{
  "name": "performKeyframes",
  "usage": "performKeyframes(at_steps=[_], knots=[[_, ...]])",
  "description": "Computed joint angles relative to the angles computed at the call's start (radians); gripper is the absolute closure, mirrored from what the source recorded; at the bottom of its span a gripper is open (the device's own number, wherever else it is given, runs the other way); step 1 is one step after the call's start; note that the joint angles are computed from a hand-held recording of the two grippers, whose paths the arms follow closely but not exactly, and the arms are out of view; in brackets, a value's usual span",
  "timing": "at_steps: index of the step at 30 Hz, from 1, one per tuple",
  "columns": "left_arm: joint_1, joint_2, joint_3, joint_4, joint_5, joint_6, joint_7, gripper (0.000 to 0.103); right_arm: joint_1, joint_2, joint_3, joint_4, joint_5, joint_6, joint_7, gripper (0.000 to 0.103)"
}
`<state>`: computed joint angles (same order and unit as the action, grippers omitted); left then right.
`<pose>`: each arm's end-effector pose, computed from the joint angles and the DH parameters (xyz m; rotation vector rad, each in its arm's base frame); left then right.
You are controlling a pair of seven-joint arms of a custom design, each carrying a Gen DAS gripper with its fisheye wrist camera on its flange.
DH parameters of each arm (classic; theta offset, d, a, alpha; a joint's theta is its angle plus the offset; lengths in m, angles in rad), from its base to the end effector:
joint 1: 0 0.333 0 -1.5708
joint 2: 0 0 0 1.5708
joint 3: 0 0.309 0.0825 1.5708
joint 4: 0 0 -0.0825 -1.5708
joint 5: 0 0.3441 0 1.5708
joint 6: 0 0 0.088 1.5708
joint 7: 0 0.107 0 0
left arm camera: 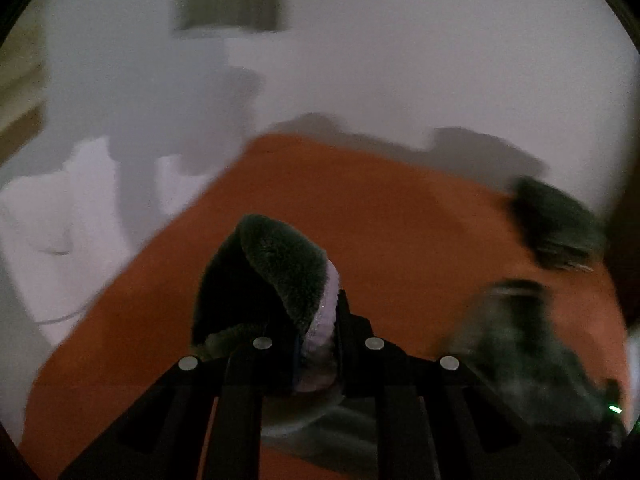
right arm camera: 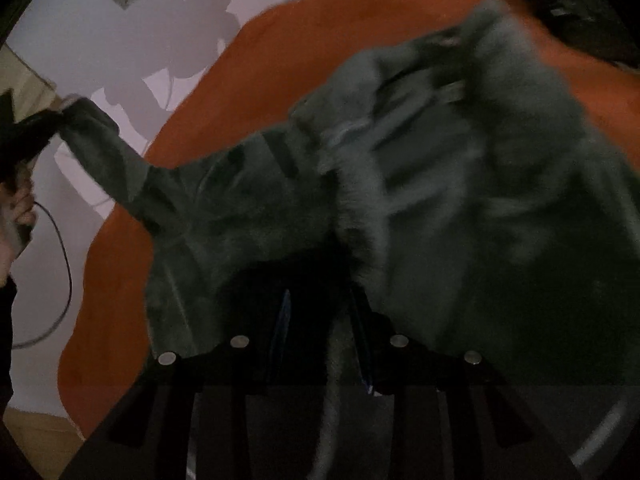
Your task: Fold clothes
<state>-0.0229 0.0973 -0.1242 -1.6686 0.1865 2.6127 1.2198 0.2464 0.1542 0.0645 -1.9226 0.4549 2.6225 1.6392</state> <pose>0.5973 -0.0885 0.6419 -1.8103 1.6523 -0.8519 0.5745 0.1718 0.4833 -1.6894 1.8594 -0.0274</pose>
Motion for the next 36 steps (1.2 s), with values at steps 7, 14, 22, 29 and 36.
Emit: performKeyframes(at_steps=[7,14,22,29,36], knots=[[-0.135,-0.027,-0.169,0.157,-0.625,-0.268,0.411,0.07,-0.082,-0.334,-0.027,-0.335,-0.276,0.066,0.316,0.074],[-0.15,-0.179,-0.067,0.116,-0.978,-0.275,0.702,0.024,-0.169,-0.6,-0.095,-0.63,-0.192,0.081,0.395,0.074],[-0.073,-0.234,-0.006,-0.252,-0.485,0.049,0.367,0.024,0.057,-0.475,-0.228,-0.526,0.237,0.115,0.031,0.072],[-0.028,-0.057,0.009,-0.327,-0.356,-0.03,0.247,0.026,0.0,-0.274,-0.091,-0.337,0.163,0.072,0.108,0.055],[0.008,-0.002,-0.022,-0.32,-0.407,-0.036,0.27,0.026,-0.059,-0.362,-0.033,-0.425,0.007,0.157,0.309,0.1]])
